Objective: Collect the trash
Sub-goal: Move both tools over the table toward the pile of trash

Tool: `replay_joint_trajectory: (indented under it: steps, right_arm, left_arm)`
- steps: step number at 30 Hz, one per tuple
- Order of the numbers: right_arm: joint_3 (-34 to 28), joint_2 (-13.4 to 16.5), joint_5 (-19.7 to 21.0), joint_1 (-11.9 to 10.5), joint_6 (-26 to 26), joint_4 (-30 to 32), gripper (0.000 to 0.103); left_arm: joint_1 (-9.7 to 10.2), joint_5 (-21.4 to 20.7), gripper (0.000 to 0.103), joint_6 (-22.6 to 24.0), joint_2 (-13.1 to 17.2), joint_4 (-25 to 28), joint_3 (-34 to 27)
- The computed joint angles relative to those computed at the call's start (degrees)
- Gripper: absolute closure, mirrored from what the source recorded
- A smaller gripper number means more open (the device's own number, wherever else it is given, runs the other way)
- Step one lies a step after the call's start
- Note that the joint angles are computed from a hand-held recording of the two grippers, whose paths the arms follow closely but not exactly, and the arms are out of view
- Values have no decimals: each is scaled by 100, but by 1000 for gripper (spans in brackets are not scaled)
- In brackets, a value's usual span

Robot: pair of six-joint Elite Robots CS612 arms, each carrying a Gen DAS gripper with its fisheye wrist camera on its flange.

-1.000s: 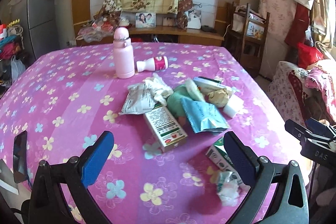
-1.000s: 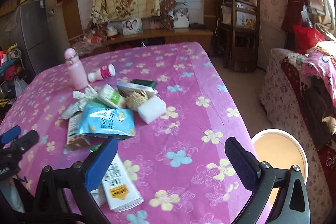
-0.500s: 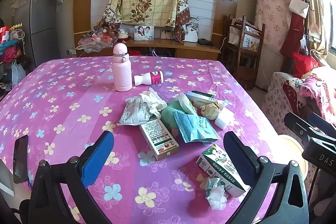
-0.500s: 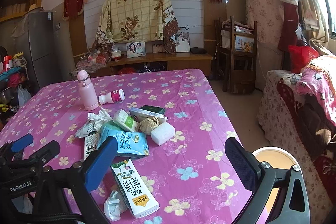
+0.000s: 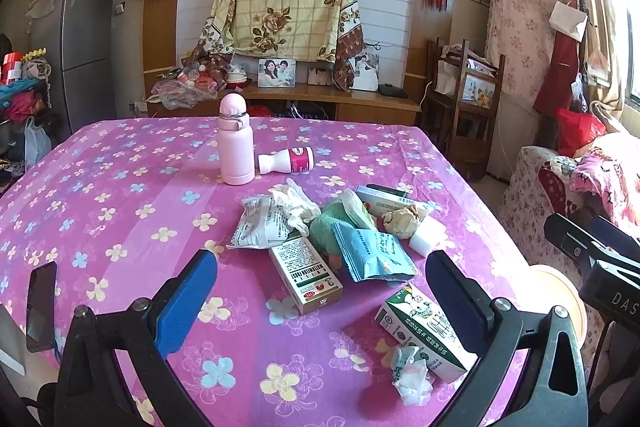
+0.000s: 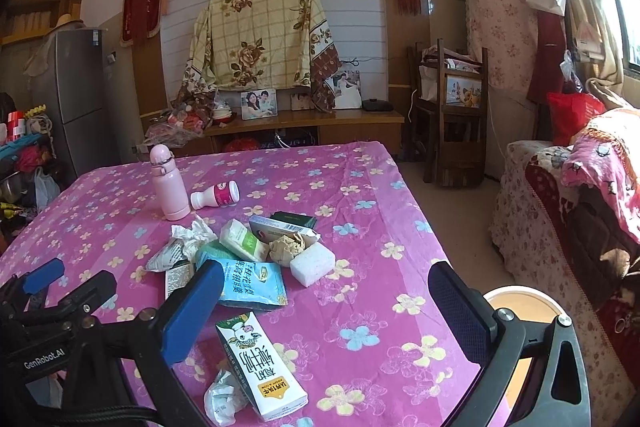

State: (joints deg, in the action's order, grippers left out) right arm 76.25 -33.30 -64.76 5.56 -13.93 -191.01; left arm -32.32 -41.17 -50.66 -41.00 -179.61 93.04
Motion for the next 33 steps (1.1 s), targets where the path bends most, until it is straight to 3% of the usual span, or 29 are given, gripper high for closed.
replay_joint_trajectory:
  steps: [33]
  right_arm:
    - [32, -28, 15, -15, 38, -197, 0]
  left_arm:
    - [-51, 277, 0, 155, -23, -98, -7]
